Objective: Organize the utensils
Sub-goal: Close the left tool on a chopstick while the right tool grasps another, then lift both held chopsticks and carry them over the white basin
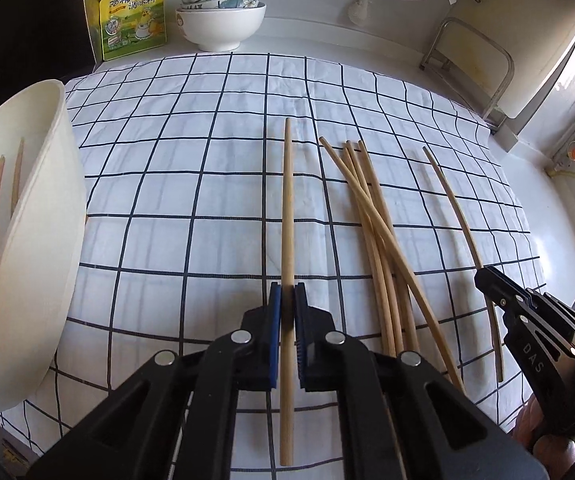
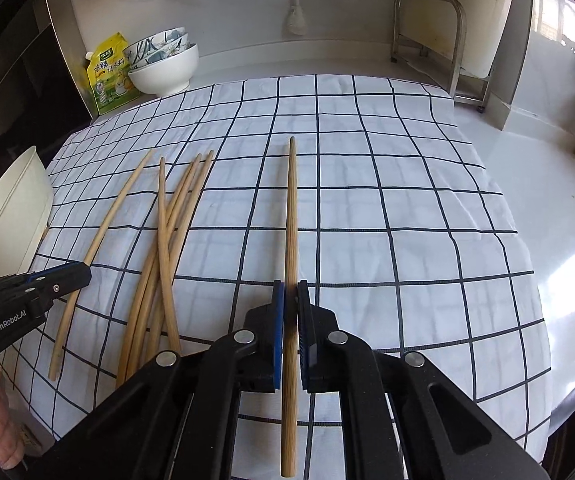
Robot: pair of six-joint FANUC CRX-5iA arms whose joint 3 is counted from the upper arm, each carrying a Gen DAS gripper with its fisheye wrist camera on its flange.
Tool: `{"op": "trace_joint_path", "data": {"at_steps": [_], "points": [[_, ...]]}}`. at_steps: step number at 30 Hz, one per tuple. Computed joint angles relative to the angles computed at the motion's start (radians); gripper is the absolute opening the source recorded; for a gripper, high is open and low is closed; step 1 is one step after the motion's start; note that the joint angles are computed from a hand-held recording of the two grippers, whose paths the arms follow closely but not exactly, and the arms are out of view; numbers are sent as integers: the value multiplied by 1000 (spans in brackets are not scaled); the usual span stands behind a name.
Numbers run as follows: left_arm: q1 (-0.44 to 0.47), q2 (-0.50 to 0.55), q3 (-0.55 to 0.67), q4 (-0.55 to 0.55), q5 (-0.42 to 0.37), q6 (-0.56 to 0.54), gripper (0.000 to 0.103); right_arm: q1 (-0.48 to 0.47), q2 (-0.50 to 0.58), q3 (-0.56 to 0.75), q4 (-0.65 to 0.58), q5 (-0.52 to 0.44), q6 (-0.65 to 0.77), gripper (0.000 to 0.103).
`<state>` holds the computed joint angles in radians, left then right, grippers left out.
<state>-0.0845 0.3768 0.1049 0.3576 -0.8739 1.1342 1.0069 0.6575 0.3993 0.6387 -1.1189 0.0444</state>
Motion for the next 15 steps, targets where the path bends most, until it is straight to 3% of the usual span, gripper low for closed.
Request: {"op": "trace_joint_path", "data": {"at_steps": [15], "points": [[41,-103,-95,81,10,-104,7,38,-27,-14,88,9,-62,6]]}}
